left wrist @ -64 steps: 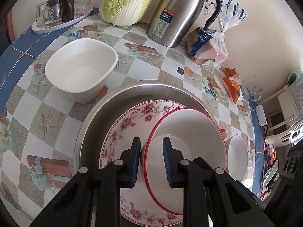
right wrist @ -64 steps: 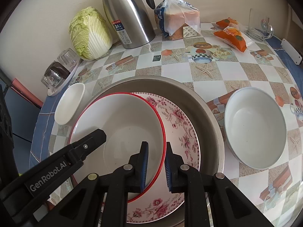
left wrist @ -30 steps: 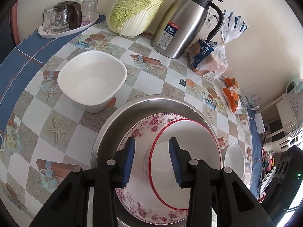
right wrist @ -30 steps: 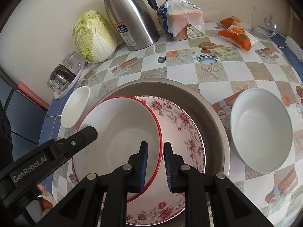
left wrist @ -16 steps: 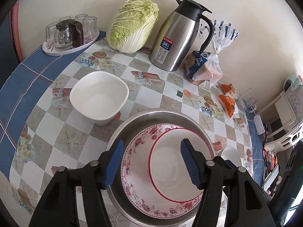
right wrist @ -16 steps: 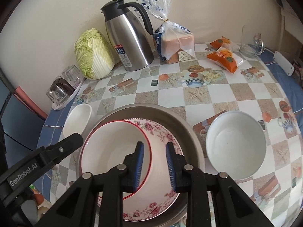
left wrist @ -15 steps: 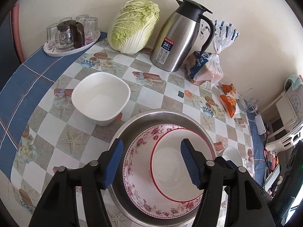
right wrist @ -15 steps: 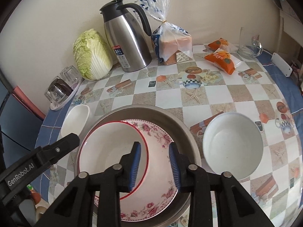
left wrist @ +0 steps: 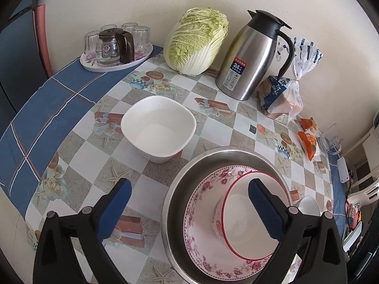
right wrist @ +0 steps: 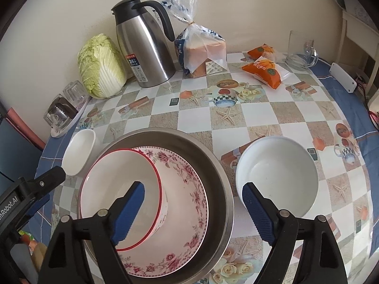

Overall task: Organize plates and bowls
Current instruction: 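Withdraw both open grippers up from the basin, then move both grippers to the rim of the white square bowl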

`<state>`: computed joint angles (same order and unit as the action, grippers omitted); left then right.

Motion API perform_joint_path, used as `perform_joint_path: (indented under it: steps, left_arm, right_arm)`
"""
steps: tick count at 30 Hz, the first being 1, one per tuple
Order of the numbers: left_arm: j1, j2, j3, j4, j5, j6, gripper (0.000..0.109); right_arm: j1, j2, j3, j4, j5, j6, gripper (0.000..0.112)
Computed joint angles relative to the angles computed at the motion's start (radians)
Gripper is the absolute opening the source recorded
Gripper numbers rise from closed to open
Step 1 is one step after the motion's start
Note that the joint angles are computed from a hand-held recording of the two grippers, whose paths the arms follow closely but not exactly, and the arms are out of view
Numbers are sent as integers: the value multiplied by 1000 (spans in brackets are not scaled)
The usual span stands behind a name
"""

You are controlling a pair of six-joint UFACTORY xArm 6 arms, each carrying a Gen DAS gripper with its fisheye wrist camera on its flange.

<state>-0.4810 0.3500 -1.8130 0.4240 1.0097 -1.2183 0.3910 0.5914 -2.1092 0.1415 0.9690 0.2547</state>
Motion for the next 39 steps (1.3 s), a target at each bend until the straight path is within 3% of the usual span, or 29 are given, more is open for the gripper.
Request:
perform_joint_path:
  steps: [11, 19, 29, 39]
  left_arm:
    - [-1, -8, 9, 43, 20, -52, 99]
    - [6, -3, 3, 44, 35, -46, 99]
    - [27, -35, 46, 59, -6, -58, 99]
    - [79, -107, 165, 69, -60, -129, 99]
  right_arm:
    - [2, 1, 2, 15, 2, 5, 103]
    - [4, -14, 23, 6, -18, 17, 103]
    - [24, -59, 104, 18, -135, -15, 103]
    - [40, -77, 117, 21, -167, -37, 103]
